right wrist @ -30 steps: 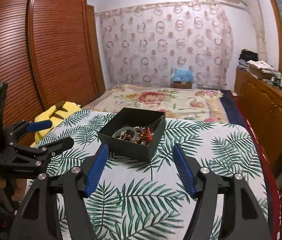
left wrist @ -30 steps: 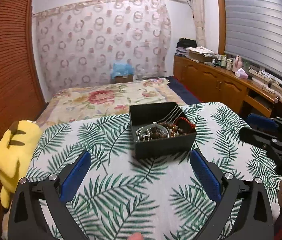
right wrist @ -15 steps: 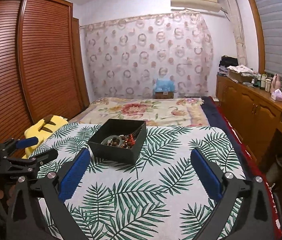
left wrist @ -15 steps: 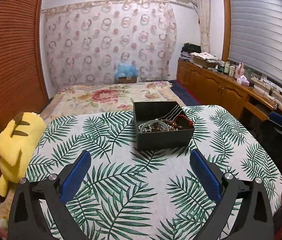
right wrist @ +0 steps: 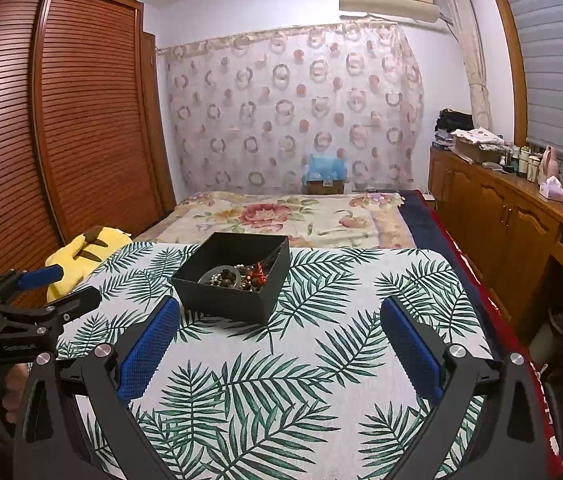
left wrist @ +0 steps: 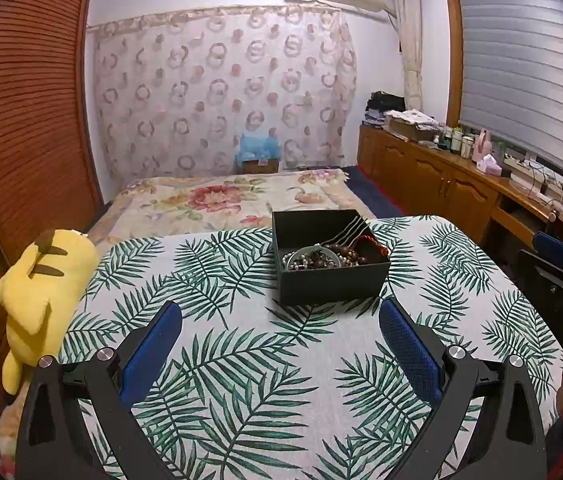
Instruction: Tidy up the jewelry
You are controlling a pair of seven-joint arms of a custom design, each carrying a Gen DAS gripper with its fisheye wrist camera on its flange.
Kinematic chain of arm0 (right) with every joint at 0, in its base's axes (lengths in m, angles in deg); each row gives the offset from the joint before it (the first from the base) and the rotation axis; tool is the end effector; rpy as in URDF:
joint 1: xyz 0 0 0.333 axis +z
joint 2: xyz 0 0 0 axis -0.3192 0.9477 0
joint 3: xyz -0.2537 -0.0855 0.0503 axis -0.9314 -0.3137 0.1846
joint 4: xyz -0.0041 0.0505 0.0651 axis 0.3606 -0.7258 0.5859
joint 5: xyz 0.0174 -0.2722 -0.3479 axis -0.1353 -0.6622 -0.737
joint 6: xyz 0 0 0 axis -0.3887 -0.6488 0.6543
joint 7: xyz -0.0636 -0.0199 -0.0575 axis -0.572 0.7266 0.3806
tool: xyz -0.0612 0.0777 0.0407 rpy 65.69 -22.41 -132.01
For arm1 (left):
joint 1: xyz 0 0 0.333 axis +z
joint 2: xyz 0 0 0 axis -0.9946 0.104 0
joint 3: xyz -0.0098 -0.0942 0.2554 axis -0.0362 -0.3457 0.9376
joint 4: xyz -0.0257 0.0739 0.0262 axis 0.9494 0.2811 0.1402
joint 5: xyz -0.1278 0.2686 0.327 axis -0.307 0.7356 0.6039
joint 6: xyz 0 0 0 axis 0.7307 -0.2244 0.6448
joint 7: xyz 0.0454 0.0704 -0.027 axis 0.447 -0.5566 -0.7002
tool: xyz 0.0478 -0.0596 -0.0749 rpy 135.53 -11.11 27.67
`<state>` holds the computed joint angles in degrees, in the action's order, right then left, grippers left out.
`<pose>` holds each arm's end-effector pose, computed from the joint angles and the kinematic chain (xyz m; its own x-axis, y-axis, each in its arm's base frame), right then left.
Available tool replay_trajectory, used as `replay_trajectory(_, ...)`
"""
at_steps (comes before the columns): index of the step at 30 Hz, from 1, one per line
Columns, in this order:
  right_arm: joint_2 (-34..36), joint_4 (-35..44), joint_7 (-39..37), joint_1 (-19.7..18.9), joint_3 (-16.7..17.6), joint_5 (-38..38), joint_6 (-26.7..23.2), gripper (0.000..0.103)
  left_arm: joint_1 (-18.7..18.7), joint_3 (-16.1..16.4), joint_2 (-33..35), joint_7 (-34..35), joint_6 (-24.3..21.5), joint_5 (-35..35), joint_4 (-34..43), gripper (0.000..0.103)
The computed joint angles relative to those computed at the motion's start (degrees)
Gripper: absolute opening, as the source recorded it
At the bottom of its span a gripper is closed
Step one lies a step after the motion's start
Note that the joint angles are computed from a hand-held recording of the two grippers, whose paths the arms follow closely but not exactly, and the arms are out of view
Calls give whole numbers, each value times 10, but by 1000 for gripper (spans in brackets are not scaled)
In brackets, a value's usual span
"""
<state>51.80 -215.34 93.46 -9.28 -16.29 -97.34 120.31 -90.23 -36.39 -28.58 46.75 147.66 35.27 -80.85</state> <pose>0.4233 0.3107 0.5187 0.1583 -0.9843 -0.0786 -0.4421 0.0005 -0.8970 0.4087 -0.1388 0.5682 -0.1971 -0.9803 0.0130 -0.5179 0.0929 -0.8504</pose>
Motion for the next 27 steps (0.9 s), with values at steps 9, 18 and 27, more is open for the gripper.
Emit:
replay_trajectory(9,1,1,1,-2,2,-2,1,101,-3,1,-2,-1,1,-1,-1,95)
replay_trajectory(18,2,1,4,-4,3,-5,2,101,-3,0,-8,-2,-1,0,-2,95)
replay_trajectory(27,1,0,5,-4,3,-5,3,101,-3,-1,-10,-3,-4,0,1,95)
